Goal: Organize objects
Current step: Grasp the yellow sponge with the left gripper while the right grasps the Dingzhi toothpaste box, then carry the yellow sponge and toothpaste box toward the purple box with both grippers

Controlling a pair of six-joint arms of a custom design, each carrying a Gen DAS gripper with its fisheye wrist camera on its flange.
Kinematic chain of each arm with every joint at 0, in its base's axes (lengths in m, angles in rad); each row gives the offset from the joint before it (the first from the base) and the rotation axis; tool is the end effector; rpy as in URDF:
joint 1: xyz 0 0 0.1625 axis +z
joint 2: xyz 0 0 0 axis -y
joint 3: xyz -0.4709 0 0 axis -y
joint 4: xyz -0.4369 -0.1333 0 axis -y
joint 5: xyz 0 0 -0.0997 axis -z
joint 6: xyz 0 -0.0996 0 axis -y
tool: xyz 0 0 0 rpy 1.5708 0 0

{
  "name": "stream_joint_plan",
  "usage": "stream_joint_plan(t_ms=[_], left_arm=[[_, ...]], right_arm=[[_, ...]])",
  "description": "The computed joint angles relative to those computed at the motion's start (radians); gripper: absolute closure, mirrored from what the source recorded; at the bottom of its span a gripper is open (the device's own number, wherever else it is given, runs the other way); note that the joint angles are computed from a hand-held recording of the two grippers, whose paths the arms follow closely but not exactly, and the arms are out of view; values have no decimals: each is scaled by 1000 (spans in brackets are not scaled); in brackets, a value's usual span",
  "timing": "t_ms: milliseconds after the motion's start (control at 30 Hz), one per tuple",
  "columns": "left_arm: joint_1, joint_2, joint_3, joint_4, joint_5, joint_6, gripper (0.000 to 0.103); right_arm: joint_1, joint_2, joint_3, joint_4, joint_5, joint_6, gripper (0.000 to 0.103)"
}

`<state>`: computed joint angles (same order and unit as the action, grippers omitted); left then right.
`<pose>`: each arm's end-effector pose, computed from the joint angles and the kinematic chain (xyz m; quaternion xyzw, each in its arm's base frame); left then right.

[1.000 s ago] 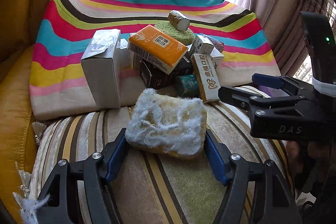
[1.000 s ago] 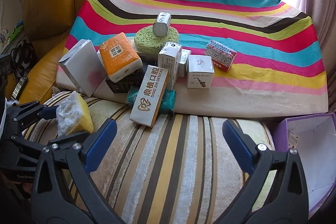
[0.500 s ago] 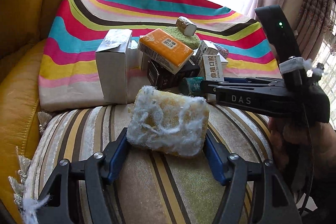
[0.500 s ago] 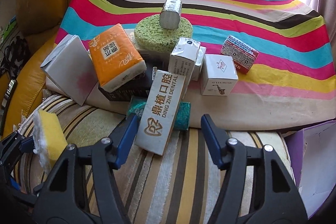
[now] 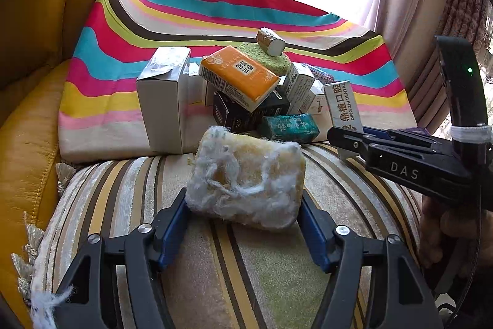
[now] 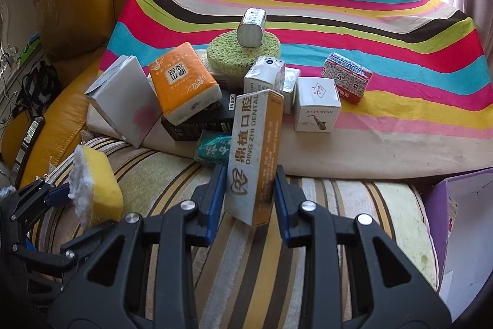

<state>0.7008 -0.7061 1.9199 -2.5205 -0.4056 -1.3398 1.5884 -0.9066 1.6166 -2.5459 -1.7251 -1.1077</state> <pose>-0.3113 -0.5568 -0.0053 -0.1222 0.8219 -0.4379 0.3432 0.1311 -0.7414 0.1797 0.5186 -0.8414 0.0731 0.1336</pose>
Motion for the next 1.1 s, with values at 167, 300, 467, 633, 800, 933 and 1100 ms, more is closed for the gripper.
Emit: stream_joint_plan(t_ms=[167, 300, 467, 633, 800, 933, 1100], left_arm=[[-4, 48, -30, -152, -1, 171, 36], [1, 86, -80, -212, -19, 290, 36], [8, 119, -137, -242, -36, 390, 36], [17, 150, -197, -265, -56, 480, 36], [27, 186, -269, -292, -80, 581, 36], [33, 221, -336, -310, -104, 676, 36], [39, 266, -428, -297, -137, 768, 36]], right_arm=[[-25, -34, 5, -2, 27, 1, 68], [-47, -56, -3, 2, 43, 12, 68], [-77, -80, -26, 29, 67, 31, 68], [-103, -96, -58, 53, 84, 52, 68], [-126, -102, -100, 79, 100, 78, 70], [-142, -103, -131, 84, 105, 97, 70], [-161, -93, -177, 83, 103, 125, 71]])
